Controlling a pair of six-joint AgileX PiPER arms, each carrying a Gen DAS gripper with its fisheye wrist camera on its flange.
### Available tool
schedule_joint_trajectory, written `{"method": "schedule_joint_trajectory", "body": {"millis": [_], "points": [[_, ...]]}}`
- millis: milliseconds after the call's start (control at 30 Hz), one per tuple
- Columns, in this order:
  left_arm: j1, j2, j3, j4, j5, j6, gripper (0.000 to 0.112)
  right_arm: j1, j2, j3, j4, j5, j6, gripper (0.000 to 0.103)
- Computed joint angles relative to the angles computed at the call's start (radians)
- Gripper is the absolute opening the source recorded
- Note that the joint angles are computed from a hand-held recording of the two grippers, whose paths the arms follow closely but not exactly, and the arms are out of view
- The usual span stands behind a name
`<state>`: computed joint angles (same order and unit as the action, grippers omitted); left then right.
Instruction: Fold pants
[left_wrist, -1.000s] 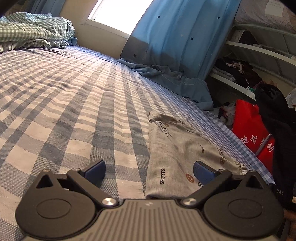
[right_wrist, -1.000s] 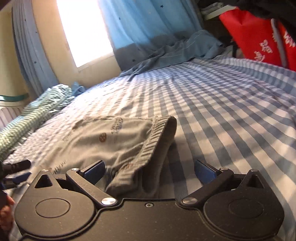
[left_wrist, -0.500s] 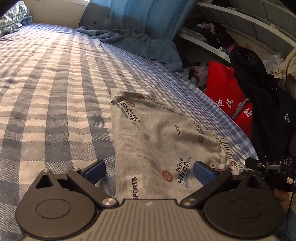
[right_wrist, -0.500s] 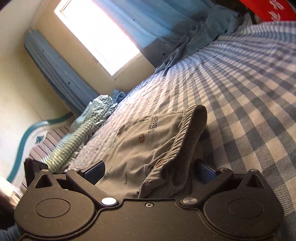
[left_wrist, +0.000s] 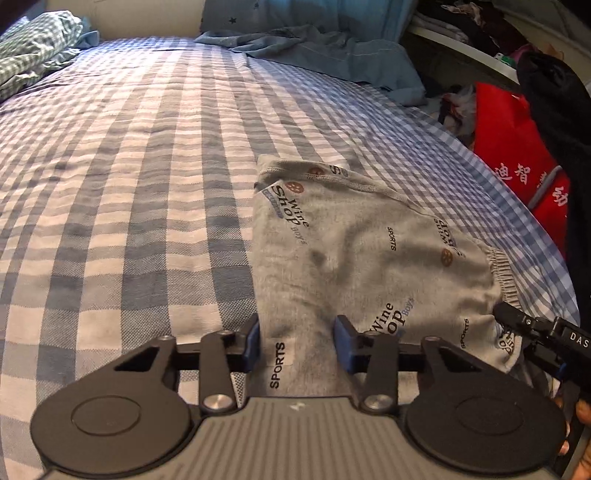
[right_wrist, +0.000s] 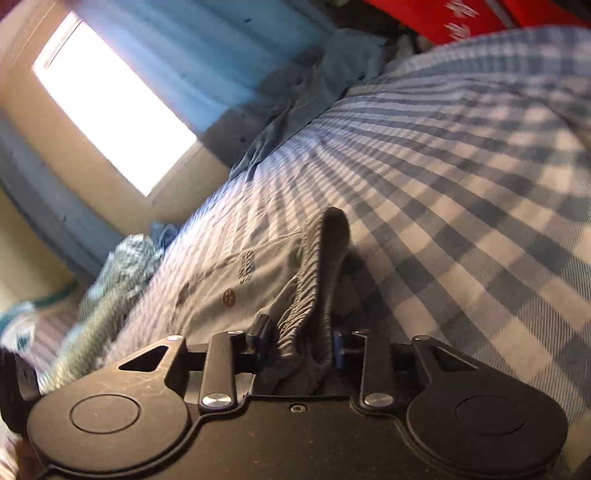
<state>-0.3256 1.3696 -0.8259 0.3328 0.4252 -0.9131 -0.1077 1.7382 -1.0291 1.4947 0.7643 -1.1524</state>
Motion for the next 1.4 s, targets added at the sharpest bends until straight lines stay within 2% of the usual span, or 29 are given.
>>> {"method": "schedule_joint_trajectory", "body": {"millis": [33, 100, 200, 467, 700, 800, 933, 1133, 1300, 1400], "points": [[-0.013, -0.009, 0.003, 0.032, 0.008, -0.043, 0.032, 0.006, -0.018, 0.02, 0.015, -0.015, -0.009, 0.028], [-0.051, -0.027, 0.004, 0.105, 0.038, -0.127, 0.026, 0.017, -0.064, 0.064, 0.042, -0.032, -0.035, 0.026], [-0.096, -0.076, 0.02, 0.138, 0.089, -0.178, 0.021, -0.001, -0.148, 0.138, 0.085, 0.018, -0.056, 0.025], [-0.048, -0.219, 0.035, -0.054, 0.183, 0.073, 0.02, 0.028, -0.278, 0.12, -0.066, 0.051, 0.08, 0.024], [0.061, -0.332, 0.016, -0.149, 0.26, 0.271, 0.019, 0.185, -0.288, 0.004, -0.12, 0.022, 0.162, 0.024], [0.164, -0.37, 0.007, -0.22, 0.277, 0.4, 0.019, 0.28, -0.236, -0.084, -0.125, -0.006, 0.192, 0.023], [0.417, -0.404, -0.015, -0.43, 0.308, 0.696, 0.019, 0.411, -0.116, -0.271, -0.19, -0.039, 0.283, 0.023], [0.809, -0.38, -0.096, -0.69, 0.348, 1.071, 0.019, 0.575, 0.123, -0.651, -0.272, -0.073, 0.386, 0.023], [1.011, -0.377, -0.075, -0.804, 0.254, 1.259, 0.019, 0.678, 0.334, -0.983, -0.393, -0.091, 0.492, 0.023], [1.054, -0.356, -0.01, -0.812, 0.164, 1.284, 0.019, 0.723, 0.441, -1.129, -0.595, -0.079, 0.654, 0.023]]}}
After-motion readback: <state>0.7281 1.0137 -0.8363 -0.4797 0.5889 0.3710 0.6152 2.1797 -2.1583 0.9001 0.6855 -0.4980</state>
